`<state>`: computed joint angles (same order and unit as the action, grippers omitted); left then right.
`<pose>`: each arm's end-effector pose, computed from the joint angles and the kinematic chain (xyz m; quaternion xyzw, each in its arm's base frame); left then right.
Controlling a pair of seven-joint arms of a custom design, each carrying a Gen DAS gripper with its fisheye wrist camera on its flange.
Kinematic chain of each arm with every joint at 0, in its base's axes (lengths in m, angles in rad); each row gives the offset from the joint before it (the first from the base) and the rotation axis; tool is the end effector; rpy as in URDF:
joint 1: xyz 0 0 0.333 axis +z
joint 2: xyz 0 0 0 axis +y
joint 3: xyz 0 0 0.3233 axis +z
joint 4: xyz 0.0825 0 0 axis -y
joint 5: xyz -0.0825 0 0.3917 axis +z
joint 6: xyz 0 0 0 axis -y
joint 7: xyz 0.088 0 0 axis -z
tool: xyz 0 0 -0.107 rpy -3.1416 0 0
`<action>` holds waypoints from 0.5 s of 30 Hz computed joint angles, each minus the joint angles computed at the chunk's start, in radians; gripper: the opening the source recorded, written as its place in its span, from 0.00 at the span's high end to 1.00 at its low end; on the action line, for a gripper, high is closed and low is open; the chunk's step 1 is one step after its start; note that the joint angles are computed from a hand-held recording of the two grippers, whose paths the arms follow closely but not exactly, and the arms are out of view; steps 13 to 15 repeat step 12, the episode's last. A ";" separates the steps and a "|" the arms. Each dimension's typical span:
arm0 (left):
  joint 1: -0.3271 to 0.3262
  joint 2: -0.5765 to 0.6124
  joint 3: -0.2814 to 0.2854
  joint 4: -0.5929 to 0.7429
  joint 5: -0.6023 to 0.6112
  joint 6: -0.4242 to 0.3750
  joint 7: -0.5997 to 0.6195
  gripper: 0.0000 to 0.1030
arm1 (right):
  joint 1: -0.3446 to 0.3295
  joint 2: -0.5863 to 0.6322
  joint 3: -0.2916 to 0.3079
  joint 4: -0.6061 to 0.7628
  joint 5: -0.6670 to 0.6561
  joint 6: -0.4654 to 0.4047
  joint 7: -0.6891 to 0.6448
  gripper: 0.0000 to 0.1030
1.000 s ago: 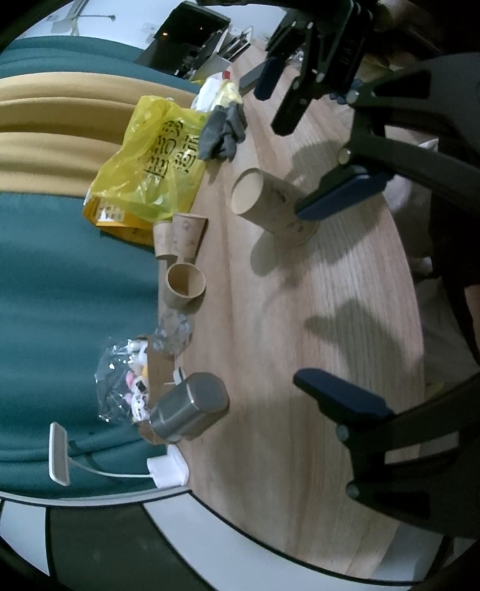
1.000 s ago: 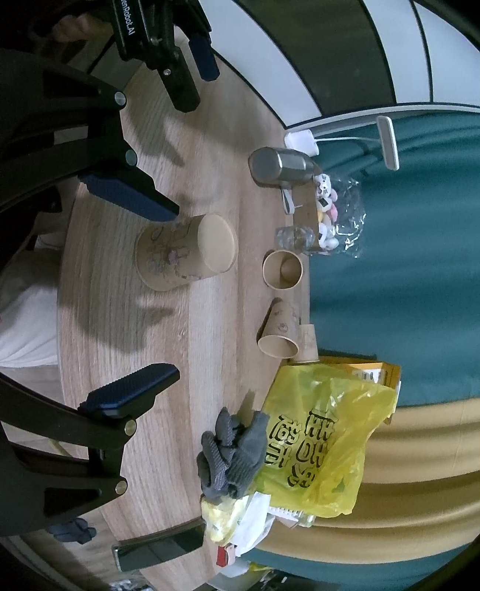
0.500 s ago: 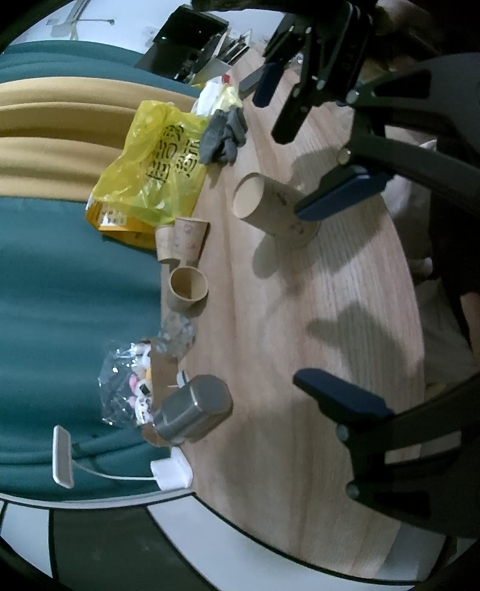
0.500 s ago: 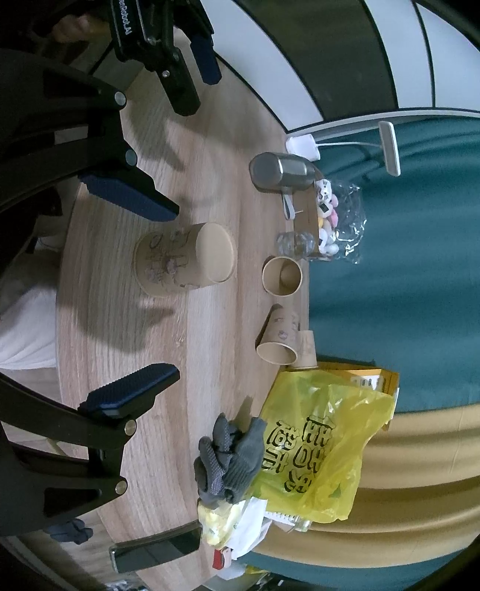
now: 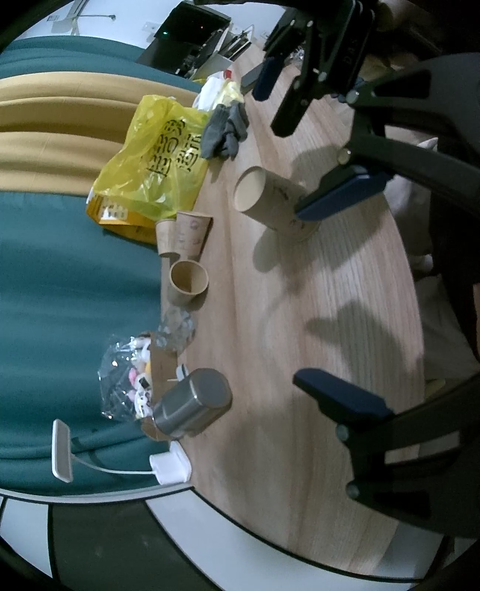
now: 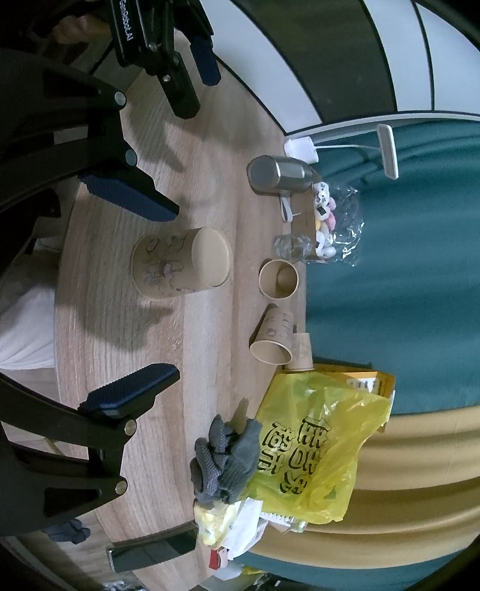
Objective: Flip cup upside down
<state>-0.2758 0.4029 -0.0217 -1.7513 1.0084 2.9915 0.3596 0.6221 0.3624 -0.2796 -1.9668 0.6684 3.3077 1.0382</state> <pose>0.6477 -0.2594 0.4178 -0.6279 0.6418 -0.3493 0.2681 0.6329 0.1764 0.4080 -0.6918 0.5495 -0.3131 0.3486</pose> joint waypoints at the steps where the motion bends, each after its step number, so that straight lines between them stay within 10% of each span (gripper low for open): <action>1: 0.000 0.000 -0.001 0.000 -0.002 -0.001 0.002 0.19 | 0.001 0.001 -0.001 0.001 0.000 -0.001 0.001 0.20; 15: 0.014 0.000 -0.016 -0.005 -0.027 0.006 0.026 0.19 | 0.023 0.002 -0.024 0.005 -0.027 -0.015 0.032 0.20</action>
